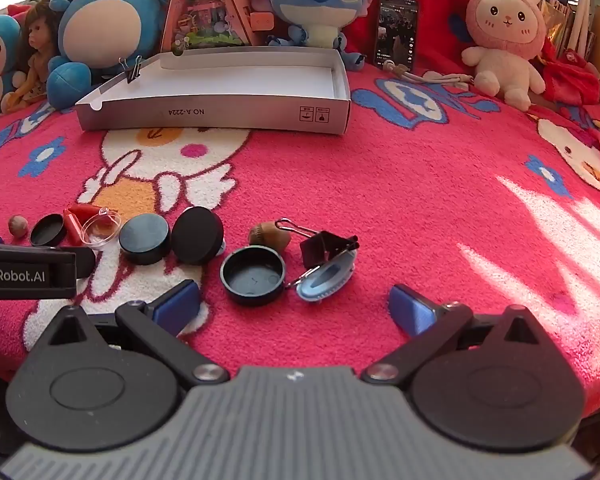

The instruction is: Organize rigid objects

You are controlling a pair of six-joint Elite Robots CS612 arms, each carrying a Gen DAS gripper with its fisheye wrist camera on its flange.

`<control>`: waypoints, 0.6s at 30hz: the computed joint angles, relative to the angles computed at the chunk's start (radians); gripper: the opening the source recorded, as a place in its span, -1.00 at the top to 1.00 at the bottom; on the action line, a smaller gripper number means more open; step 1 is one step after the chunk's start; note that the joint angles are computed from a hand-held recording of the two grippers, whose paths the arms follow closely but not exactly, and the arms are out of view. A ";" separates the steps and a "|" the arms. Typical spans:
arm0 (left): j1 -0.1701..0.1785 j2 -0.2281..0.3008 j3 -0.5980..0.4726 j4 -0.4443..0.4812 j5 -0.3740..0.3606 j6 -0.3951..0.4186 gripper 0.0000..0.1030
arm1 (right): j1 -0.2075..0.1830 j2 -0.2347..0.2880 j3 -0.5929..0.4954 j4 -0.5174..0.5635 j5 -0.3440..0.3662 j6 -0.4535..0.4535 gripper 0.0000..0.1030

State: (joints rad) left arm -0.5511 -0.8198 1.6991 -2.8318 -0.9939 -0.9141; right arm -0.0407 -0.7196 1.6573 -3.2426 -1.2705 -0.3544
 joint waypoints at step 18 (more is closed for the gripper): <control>0.002 -0.001 -0.002 0.006 -0.010 -0.004 -1.00 | 0.000 0.000 0.000 -0.002 0.001 0.000 -1.00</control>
State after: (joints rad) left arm -0.5488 -0.8209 1.6971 -2.8261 -1.0040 -0.9179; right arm -0.0410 -0.7194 1.6574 -3.2450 -1.2695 -0.3542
